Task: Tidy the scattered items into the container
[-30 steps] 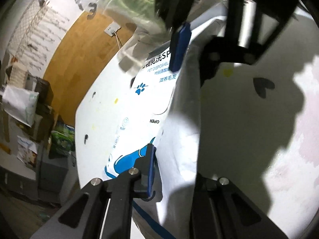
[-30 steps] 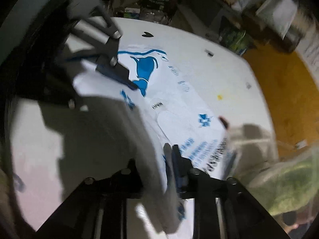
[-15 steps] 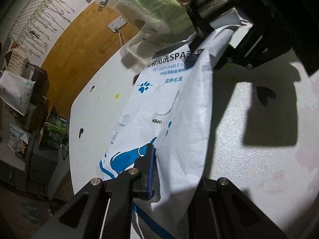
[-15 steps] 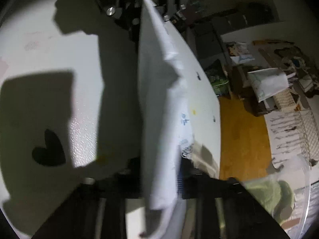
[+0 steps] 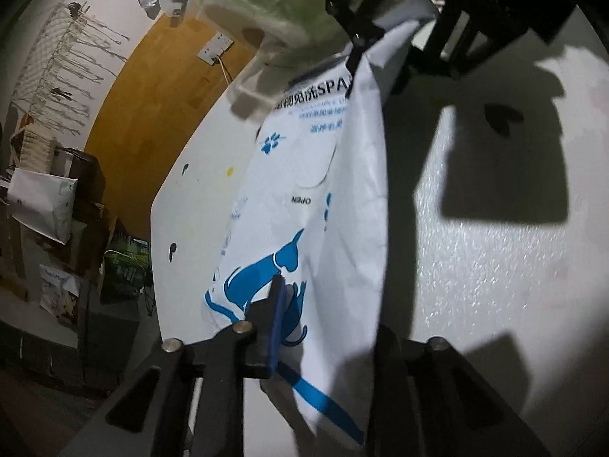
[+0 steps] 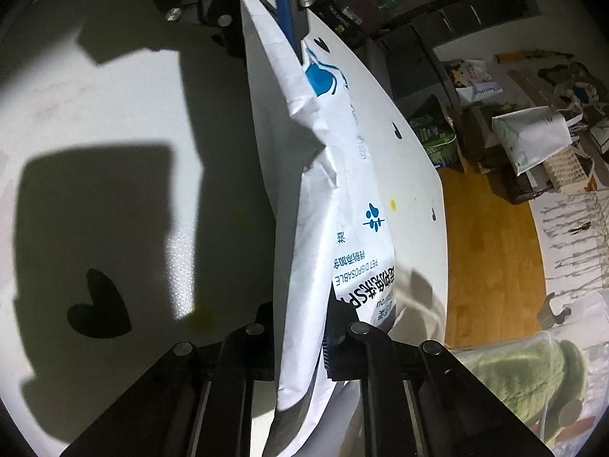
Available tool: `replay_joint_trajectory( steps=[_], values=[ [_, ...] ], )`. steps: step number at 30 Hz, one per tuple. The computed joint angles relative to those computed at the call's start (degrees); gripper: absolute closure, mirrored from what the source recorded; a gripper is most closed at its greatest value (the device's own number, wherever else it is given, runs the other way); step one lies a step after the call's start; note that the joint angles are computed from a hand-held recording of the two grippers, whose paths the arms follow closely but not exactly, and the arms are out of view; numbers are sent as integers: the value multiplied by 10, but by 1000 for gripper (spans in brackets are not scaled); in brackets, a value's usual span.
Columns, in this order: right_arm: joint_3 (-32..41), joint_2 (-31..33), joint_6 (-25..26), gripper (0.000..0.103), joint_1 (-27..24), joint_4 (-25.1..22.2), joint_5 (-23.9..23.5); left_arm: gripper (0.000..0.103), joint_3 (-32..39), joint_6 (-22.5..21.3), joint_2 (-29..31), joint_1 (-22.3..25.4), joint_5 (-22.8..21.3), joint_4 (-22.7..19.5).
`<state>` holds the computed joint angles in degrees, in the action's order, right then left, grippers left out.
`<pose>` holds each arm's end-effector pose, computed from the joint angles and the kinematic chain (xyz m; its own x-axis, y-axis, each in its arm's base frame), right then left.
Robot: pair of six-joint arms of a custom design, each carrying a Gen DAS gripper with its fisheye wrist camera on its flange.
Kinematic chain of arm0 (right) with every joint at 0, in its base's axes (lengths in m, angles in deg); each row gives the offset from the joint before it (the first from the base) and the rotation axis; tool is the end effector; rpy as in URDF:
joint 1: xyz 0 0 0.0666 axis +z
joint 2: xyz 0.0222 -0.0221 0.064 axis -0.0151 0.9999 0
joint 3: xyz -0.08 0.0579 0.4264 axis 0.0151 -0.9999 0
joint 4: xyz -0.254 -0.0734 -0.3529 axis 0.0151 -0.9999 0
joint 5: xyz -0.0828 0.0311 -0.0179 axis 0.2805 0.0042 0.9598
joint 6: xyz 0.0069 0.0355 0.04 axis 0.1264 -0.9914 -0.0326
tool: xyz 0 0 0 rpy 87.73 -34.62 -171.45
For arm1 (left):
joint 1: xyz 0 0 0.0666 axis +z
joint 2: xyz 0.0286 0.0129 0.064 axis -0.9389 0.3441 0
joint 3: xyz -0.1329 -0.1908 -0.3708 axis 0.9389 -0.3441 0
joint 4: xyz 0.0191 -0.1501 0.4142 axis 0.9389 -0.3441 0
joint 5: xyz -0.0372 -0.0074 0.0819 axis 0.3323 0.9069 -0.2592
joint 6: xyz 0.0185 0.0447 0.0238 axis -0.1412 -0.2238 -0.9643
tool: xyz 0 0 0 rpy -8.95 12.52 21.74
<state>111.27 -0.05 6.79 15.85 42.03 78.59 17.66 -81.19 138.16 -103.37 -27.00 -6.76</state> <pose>0.4244 0.1300 0.3729 0.2057 -0.9573 -0.2032 -0.7087 -0.0025 -0.7055 0.3681 -0.2270 0.3780 -0.3747 0.8688 -0.3237 0.6197 0.4944 0.6095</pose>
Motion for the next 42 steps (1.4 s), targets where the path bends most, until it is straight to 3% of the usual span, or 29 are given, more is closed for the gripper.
replay_joint_trajectory(
  steps=[3, 8, 18, 26, 35, 41, 42],
  values=[
    [-3, -4, -1, 93, 5, 11, 12, 93, 12, 25, 5, 6, 5, -10],
    [19, -9, -32, 93, 15, 16, 44, 94, 44, 54, 8, 18, 8, -18],
    [40, -68, -86, 94, 27, -3, 113, 95, 82, 28, -27, -1, -9, 6],
    [46, -157, -114, 94, 25, -55, 177, 95, 101, 15, -66, -53, -17, 21],
    [136, -193, -74, 94, -31, -123, 237, 95, 209, -20, -26, -96, 21, 72],
    [203, -169, -60, 94, -104, -144, 223, 95, 316, -4, 42, -99, 73, 55],
    [215, -160, -63, 94, -116, -149, 218, 94, 343, 4, 61, -93, 88, 36]
  ],
)
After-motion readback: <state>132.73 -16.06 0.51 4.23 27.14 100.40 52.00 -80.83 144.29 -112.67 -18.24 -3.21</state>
